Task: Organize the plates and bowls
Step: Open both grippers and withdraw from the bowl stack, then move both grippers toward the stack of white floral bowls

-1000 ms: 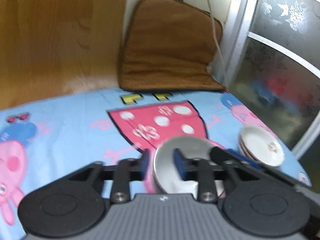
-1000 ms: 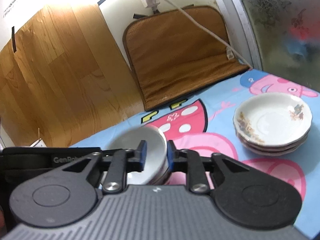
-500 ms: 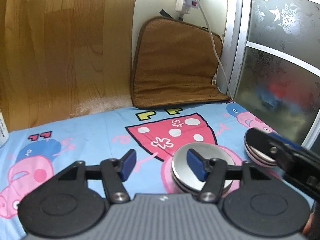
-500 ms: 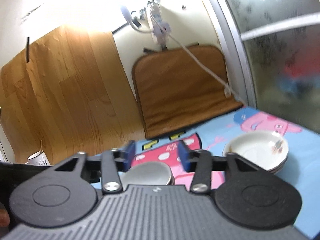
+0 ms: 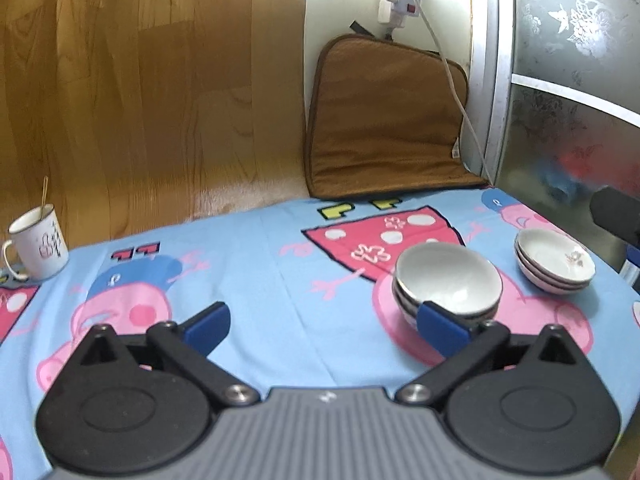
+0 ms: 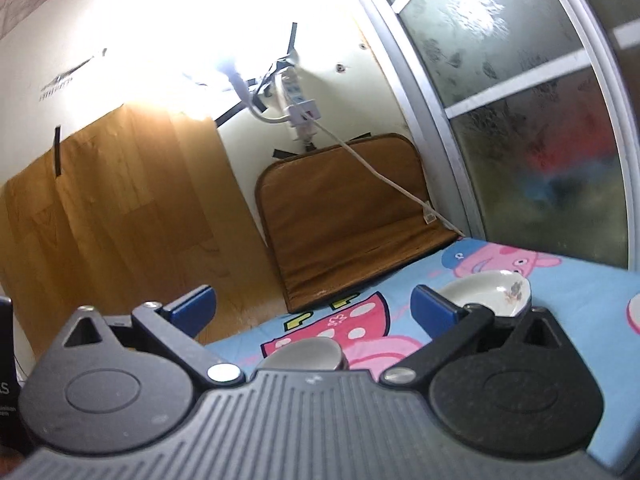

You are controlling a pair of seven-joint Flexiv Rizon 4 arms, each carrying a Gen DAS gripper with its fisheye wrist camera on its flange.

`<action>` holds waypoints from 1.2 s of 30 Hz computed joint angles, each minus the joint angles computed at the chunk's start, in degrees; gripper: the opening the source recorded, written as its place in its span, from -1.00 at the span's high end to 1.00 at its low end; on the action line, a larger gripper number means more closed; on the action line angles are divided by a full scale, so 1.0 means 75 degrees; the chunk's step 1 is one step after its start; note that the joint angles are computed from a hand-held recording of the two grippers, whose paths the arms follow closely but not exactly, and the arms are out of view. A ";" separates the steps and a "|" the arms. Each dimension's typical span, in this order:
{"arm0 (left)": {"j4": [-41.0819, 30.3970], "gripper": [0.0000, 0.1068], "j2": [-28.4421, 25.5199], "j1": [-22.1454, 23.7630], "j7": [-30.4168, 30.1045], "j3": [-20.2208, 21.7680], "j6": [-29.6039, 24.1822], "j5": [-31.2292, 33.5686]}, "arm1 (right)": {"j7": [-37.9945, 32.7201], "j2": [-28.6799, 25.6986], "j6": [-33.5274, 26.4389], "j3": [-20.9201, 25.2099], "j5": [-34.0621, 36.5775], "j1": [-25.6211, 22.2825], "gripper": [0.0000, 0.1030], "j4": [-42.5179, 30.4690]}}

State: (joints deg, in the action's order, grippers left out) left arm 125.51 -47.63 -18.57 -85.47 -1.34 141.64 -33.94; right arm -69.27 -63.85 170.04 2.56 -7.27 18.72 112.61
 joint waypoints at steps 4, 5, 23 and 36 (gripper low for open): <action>0.0225 -0.93 0.0037 0.0029 -0.0212 0.0000 0.0191 0.0093 | -0.0207 0.0039 -0.0079 0.0043 0.0327 0.0203 -1.00 0.0056; 0.0260 -0.93 0.0034 -0.0012 -0.0191 0.0024 0.0235 0.0044 | -0.0201 0.0035 -0.0151 0.0069 0.0424 0.0231 -1.00 0.0066; 0.0525 -0.93 0.0020 -0.0261 -0.0276 -0.0067 0.0645 -0.0741 | 0.0560 0.0535 -0.1672 0.0303 -0.1310 -0.0462 -1.00 0.0745; 0.0218 -0.93 -0.0123 -0.0844 0.1003 -0.0180 0.0574 -0.2207 | 0.0273 0.0558 -0.1752 0.0307 -0.1362 -0.0490 -1.00 0.0771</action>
